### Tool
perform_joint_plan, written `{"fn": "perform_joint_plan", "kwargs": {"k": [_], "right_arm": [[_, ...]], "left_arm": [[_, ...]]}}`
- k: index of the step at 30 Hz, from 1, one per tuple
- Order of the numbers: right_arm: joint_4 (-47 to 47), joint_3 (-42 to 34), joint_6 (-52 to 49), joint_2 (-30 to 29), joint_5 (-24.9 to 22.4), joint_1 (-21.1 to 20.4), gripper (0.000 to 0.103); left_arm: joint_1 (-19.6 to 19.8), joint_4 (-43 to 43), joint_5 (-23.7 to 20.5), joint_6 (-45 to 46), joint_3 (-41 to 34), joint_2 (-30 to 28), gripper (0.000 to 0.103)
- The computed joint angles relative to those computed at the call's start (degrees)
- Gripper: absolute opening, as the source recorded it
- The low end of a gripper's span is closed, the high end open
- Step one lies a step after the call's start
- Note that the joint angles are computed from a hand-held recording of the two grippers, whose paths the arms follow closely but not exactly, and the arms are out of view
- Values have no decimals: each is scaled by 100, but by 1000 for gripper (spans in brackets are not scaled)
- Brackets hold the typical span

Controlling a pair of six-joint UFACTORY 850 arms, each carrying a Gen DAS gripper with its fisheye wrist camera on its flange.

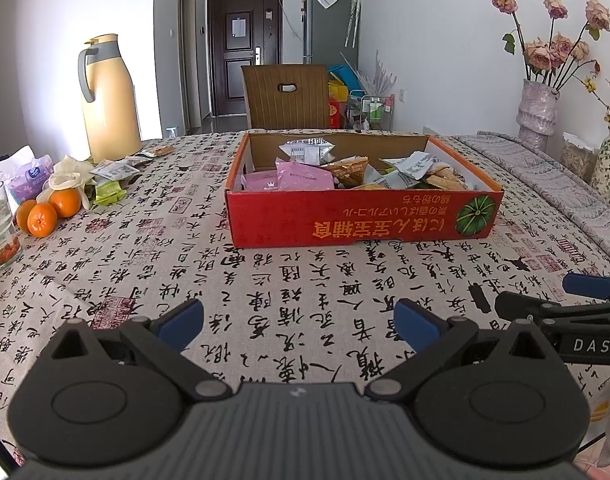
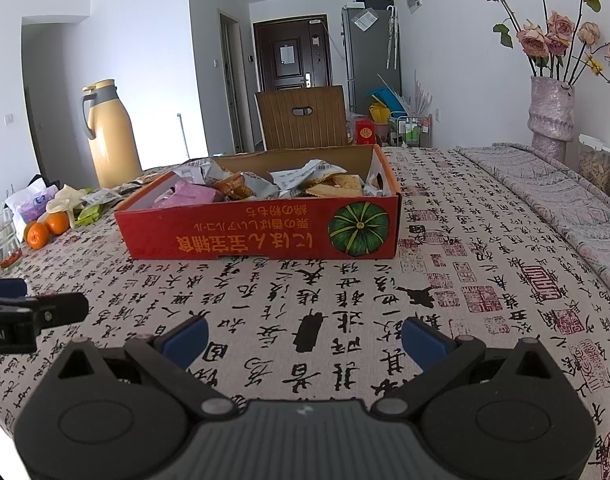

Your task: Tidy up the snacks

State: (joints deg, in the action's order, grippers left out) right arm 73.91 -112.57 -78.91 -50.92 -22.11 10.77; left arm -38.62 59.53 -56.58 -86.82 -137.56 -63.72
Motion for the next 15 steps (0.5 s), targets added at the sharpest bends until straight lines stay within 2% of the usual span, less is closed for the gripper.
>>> {"fn": "perform_joint_plan", "kwargs": {"k": [15], "right_arm": [[-16, -9, 13, -5, 0, 2, 103]], "left_arm": [[-5, 3, -10, 9, -31, -20, 103]]}}
